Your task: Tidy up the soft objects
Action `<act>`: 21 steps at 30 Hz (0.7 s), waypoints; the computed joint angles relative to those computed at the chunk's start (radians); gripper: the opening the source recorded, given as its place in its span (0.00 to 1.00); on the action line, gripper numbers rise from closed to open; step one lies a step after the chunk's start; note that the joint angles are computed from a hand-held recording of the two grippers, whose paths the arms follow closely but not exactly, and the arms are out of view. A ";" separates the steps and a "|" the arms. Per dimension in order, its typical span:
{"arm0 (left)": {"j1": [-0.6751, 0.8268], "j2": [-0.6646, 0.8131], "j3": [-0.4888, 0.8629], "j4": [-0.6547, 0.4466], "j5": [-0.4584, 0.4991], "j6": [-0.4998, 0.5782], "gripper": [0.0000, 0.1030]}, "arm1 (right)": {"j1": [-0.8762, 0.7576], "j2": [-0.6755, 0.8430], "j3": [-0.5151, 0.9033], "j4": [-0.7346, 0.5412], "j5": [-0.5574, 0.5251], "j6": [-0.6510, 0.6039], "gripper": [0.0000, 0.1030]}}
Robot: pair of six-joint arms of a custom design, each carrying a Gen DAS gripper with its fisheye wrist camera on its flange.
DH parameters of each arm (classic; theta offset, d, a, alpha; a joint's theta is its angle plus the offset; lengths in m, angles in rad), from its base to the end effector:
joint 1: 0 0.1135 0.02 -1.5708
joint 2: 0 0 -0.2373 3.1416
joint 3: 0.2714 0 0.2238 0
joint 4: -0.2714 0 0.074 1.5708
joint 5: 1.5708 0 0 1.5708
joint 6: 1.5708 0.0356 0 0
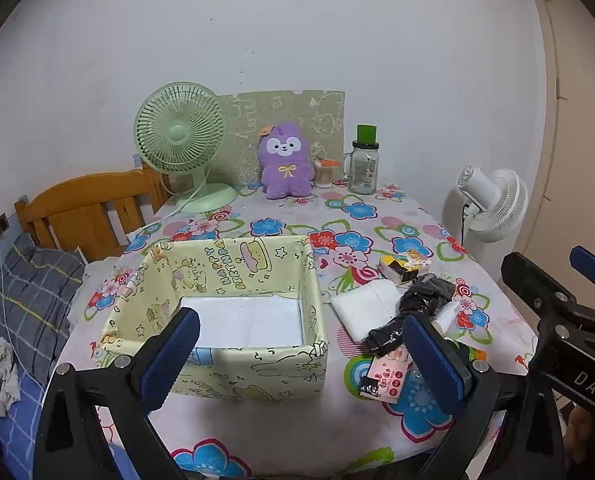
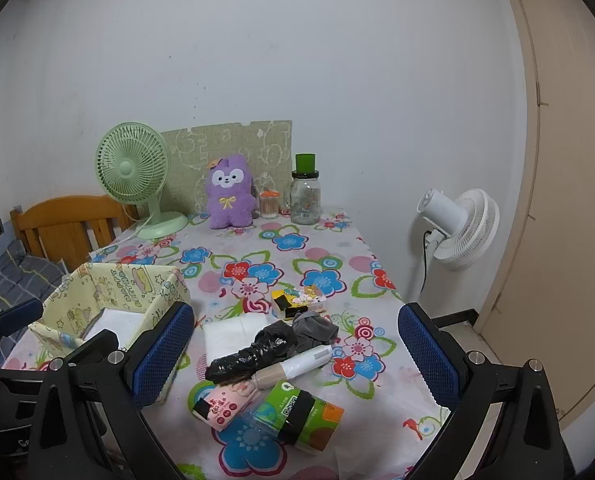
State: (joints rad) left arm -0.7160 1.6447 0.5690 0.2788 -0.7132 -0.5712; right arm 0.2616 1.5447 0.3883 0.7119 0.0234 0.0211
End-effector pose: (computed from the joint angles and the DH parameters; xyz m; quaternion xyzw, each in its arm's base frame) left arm 0.2139 -0.1552 0.1168 -0.0686 0.8751 0.0464 0.4769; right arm 0.2460 0.0650 0.1304 -0.0952 0.8402 0.0654 0.5299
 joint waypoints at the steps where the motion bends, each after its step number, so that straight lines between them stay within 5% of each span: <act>1: 0.000 0.000 0.003 -0.002 0.000 0.001 0.99 | -0.001 0.001 -0.003 0.005 -0.001 0.000 1.00; 21: -0.009 0.018 0.003 0.022 -0.009 0.003 0.99 | 0.003 -0.003 -0.005 0.002 -0.006 -0.002 1.00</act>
